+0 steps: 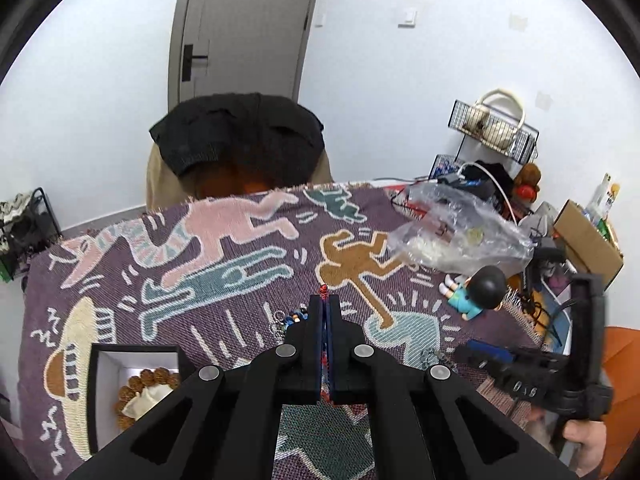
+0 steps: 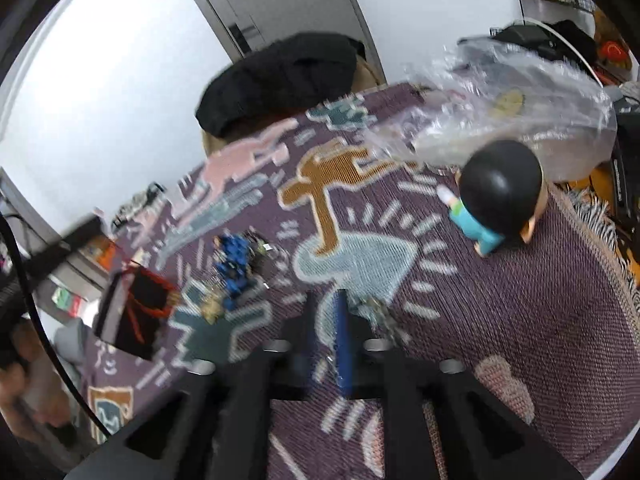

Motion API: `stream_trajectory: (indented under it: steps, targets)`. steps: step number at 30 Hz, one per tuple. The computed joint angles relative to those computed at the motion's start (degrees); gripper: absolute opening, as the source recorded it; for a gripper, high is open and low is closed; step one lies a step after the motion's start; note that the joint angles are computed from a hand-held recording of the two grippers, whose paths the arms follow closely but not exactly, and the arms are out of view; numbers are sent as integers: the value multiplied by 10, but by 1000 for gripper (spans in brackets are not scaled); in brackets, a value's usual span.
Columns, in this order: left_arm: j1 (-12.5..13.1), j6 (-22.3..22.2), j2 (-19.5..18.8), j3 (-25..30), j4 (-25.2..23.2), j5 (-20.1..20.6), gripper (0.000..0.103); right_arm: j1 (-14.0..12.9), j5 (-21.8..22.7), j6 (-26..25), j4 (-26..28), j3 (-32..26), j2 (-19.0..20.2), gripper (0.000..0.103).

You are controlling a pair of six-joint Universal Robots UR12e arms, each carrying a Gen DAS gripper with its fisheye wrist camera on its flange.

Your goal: Organize jewelry

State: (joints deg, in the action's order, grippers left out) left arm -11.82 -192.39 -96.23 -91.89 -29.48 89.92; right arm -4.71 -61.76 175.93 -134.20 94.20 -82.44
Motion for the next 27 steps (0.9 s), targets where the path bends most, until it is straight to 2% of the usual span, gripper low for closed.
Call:
stream_trajectory:
  steps: [2, 6, 10, 13, 17, 19, 21, 24, 27]
  targets:
    - [1, -1, 6, -4, 6, 0, 1, -1, -12, 1, -22, 9, -2, 75]
    - [6, -5, 17, -16, 18, -1, 1, 9, -75, -29, -8, 5, 2, 75]
    - [13, -6, 29, -29, 26, -3, 1, 13, -76, -51, 23, 5, 6, 75]
    - [19, -13, 37, -38, 31, -6, 1, 31, -111, -77, 35, 4, 12, 75]
    - [30, -20, 51, -57, 39, -6, 1, 55, -180, -101, -3, 16, 10, 75]
    - [37, -29, 58, -68, 45, -11, 1, 56, -174, -108, -20, 24, 5, 59]
    - [43, -36, 64, -76, 49, -15, 1, 54, -164, -111, -13, 21, 5, 19]
    - [51, -43, 72, -87, 54, -18, 1, 52, -142, -111, -7, 19, 5, 18]
    - [57, -44, 80, -96, 59, -16, 1, 43, -89, -99, 1, 18, 4, 18]
